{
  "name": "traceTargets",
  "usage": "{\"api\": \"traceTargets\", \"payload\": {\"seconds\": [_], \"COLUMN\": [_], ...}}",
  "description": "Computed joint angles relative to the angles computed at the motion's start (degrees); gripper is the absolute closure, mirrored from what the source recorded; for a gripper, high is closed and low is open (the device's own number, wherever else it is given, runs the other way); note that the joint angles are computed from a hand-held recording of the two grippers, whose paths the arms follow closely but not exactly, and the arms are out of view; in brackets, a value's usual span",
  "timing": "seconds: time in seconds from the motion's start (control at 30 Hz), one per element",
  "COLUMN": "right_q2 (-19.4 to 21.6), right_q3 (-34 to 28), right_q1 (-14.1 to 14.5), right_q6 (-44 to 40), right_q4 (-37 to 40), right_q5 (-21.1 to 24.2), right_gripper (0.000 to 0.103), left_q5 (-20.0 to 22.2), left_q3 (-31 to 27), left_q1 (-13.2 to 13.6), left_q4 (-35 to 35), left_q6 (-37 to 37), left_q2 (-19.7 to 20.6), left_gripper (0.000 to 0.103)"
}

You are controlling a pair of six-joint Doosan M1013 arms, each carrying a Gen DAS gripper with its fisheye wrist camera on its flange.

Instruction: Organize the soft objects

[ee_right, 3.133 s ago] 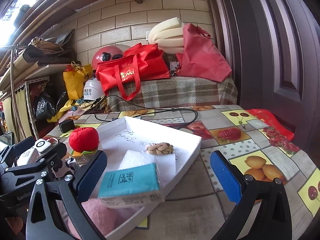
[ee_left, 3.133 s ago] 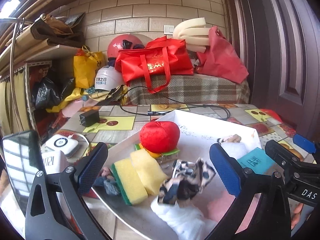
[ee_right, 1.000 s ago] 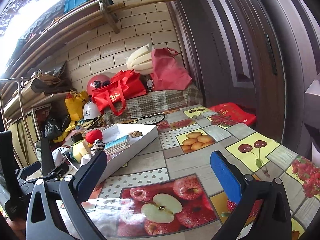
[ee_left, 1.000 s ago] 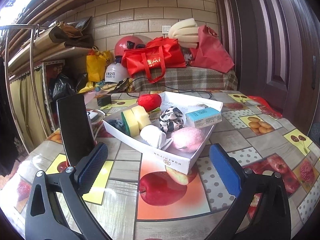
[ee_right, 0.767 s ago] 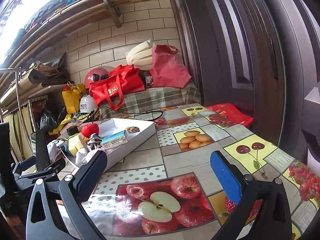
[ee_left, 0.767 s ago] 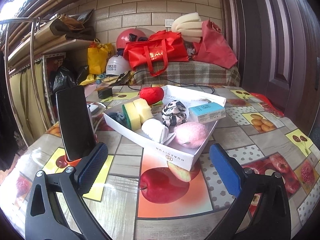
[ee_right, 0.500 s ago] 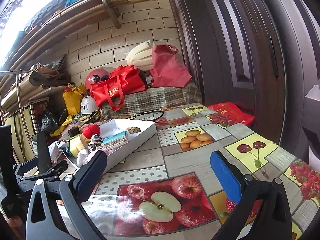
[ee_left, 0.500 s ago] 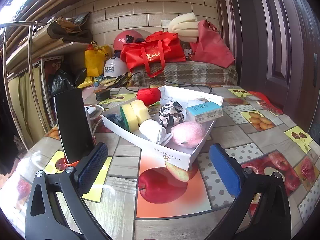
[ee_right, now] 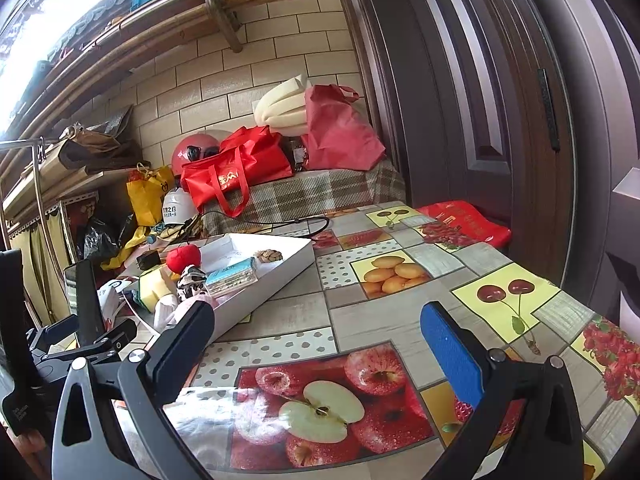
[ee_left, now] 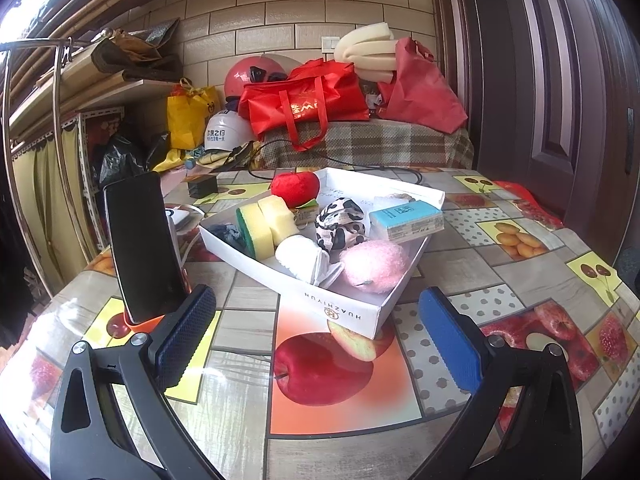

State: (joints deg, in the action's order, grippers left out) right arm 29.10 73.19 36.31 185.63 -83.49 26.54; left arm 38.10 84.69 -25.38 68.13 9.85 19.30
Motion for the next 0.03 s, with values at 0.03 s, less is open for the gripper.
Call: {"api": "traceTargets", "payload": {"seconds": [0.03], "right_q2": [0.01], "right_q3": [-0.02], "right_q1": [0.0], "right_q6": [-0.1], "right_q4": [0.19], "right_q5": [0.0], "right_gripper": [0.0], "left_q5": [0.07], "left_q3": [-0.01], "left_q1": [-0.02], "left_q4": [-0.05], "left_q6": [0.01], "left_q2": [0.0], "left_gripper": [0.0]}}
